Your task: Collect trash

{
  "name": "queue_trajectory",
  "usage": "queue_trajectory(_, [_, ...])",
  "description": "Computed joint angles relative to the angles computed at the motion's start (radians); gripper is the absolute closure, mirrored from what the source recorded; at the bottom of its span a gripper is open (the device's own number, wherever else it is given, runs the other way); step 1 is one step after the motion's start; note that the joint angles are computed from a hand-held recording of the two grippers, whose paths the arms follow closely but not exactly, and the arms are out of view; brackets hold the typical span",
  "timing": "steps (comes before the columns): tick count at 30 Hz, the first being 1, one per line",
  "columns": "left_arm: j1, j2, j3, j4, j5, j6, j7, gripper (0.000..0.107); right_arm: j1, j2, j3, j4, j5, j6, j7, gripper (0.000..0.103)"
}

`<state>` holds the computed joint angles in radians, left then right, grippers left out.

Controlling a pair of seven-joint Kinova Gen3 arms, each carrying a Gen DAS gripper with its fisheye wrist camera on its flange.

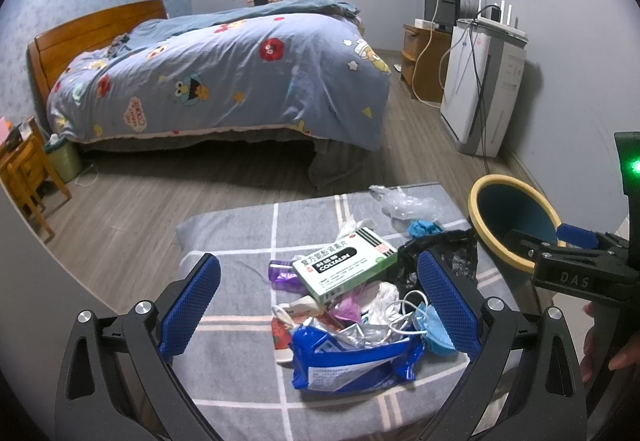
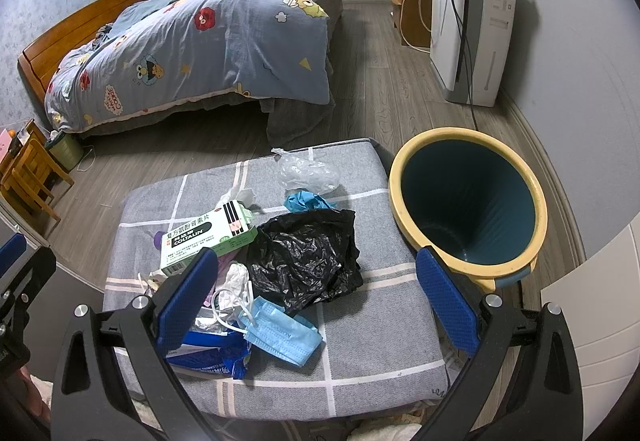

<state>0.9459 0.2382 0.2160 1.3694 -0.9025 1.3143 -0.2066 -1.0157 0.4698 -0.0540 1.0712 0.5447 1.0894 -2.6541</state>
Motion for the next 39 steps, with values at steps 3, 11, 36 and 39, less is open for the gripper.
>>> queue_trajectory(3, [0.000, 0.000, 0.000, 0.000, 0.001, 0.000, 0.000, 0.010, 0.000, -0.001, 0.000, 0.003, 0.000, -0.002, -0.001, 0.006])
queue_trajectory(11, [0.000, 0.001, 0.000, 0.001, 0.001, -0.001, 0.000, 0.010, 0.001, -0.001, 0.000, 0.002, -0.001, -0.002, 0.000, 0.006])
queue_trajectory(36, [-0.013, -0.049, 0.015, 0.123, -0.009, -0.097, 0.096, 0.010, 0.004, -0.003, -0.001, 0.003, -0.009, -0.003, 0.001, 0.006])
queue_trajectory(39, [-0.033, -0.061, 0.017, 0.120, 0.011, -0.108, 0.111, 0.010, 0.006, -0.003, -0.003, 0.002, -0.013, -0.001, -0.001, 0.006])
